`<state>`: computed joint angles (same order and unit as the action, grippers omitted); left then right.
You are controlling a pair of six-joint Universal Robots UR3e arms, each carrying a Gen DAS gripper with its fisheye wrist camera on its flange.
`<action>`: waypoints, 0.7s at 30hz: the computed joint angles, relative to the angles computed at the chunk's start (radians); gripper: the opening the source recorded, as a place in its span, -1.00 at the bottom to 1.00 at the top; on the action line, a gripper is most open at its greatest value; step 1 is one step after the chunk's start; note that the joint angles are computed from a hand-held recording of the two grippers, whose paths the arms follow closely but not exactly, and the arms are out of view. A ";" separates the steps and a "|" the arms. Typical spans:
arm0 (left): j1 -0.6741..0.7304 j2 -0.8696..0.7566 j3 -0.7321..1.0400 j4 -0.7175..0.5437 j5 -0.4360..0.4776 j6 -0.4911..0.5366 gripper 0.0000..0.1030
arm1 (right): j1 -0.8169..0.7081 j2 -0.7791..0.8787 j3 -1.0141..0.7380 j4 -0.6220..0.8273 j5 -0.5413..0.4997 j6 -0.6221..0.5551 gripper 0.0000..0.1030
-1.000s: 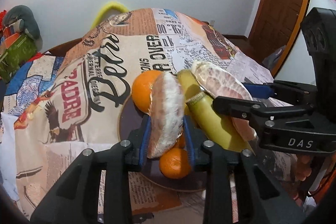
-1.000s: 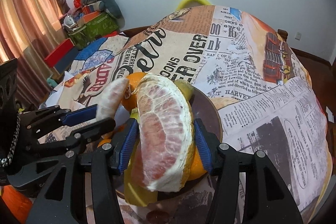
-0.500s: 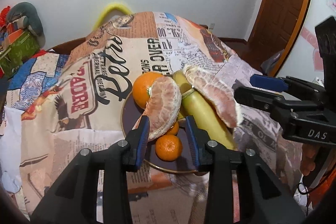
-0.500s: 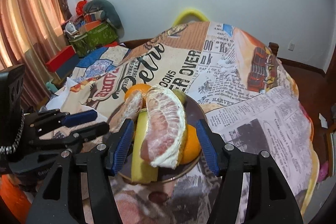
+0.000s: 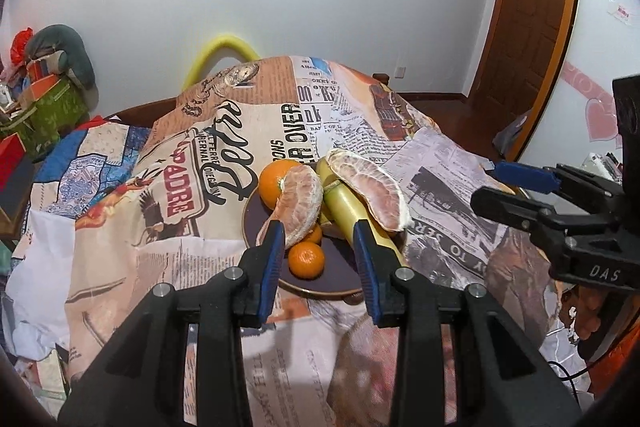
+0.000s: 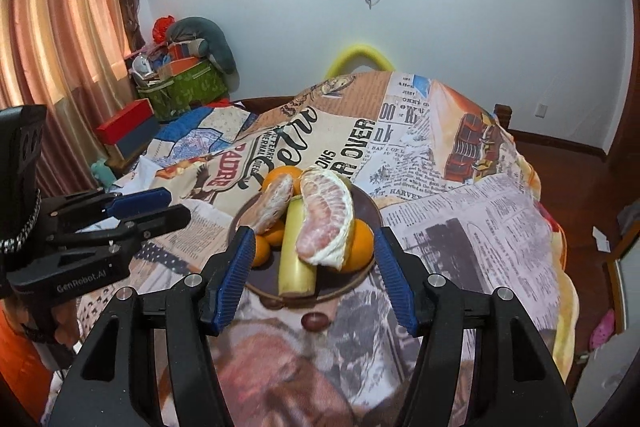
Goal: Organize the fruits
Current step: 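Lower the pomelo segment onto the plate with the right tool while the left tool releases its segment, then grasp a dark red date with the right tool while the left tool grasps another date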
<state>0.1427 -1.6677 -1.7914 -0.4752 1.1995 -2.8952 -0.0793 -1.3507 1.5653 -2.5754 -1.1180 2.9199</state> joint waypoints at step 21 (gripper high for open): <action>-0.020 -0.017 -0.182 0.047 0.060 -0.027 -0.05 | 0.028 0.018 0.209 -0.010 -0.068 -0.053 0.13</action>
